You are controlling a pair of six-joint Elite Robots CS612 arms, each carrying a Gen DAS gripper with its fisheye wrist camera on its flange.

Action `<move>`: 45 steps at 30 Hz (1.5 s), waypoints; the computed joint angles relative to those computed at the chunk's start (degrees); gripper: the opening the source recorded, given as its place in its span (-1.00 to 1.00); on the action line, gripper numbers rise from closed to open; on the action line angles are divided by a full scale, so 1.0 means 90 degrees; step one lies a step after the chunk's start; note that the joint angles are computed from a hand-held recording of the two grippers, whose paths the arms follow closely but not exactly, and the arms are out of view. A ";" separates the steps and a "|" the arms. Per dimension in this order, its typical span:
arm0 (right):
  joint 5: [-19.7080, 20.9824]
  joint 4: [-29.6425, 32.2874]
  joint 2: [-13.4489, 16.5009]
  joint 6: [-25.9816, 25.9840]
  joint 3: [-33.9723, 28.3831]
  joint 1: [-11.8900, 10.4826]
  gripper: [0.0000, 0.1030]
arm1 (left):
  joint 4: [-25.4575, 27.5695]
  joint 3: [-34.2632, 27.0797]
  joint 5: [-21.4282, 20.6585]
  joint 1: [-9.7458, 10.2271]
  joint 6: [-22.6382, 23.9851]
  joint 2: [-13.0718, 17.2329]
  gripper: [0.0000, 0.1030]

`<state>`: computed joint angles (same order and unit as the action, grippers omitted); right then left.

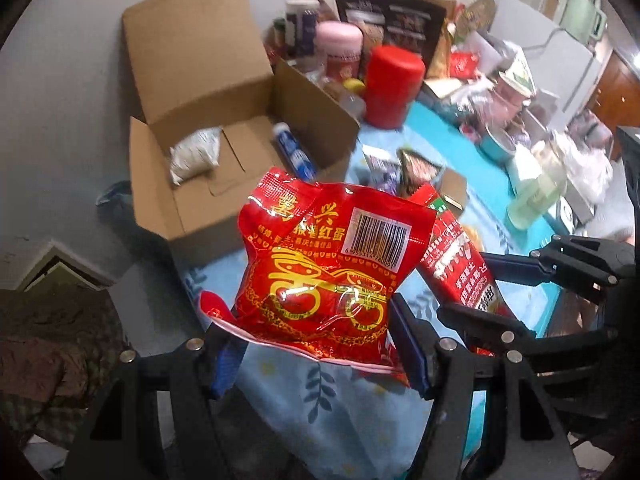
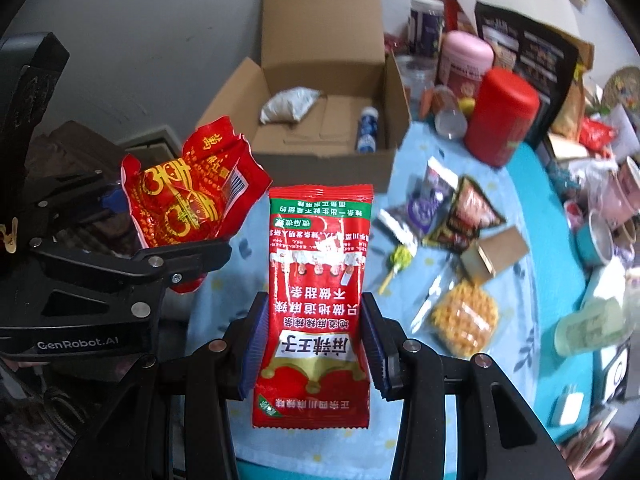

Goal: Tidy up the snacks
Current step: 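Carry the red packet and sauce packet over the cardboard box with both grippers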

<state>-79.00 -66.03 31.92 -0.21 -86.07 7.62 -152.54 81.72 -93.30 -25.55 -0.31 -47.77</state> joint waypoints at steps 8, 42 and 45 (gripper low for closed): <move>0.0149 -0.0512 -0.0218 -0.0190 0.0433 -0.0042 -0.16 | -0.0194 -0.0322 0.0189 0.0060 -0.0298 0.0141 0.27; -0.0041 -0.3303 -0.1566 -0.0527 0.4069 -0.0146 -0.16 | 0.0132 -0.3380 0.0886 0.0451 -0.0579 0.2051 0.27; -0.0108 -0.3557 -0.1766 -0.0664 0.4544 -0.0120 -0.15 | 0.0295 -0.3706 0.1015 0.0466 -0.0632 0.2261 0.28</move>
<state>-79.97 -98.05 16.03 -6.19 -45.17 6.54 -149.88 48.37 -84.16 -21.35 -6.00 -27.42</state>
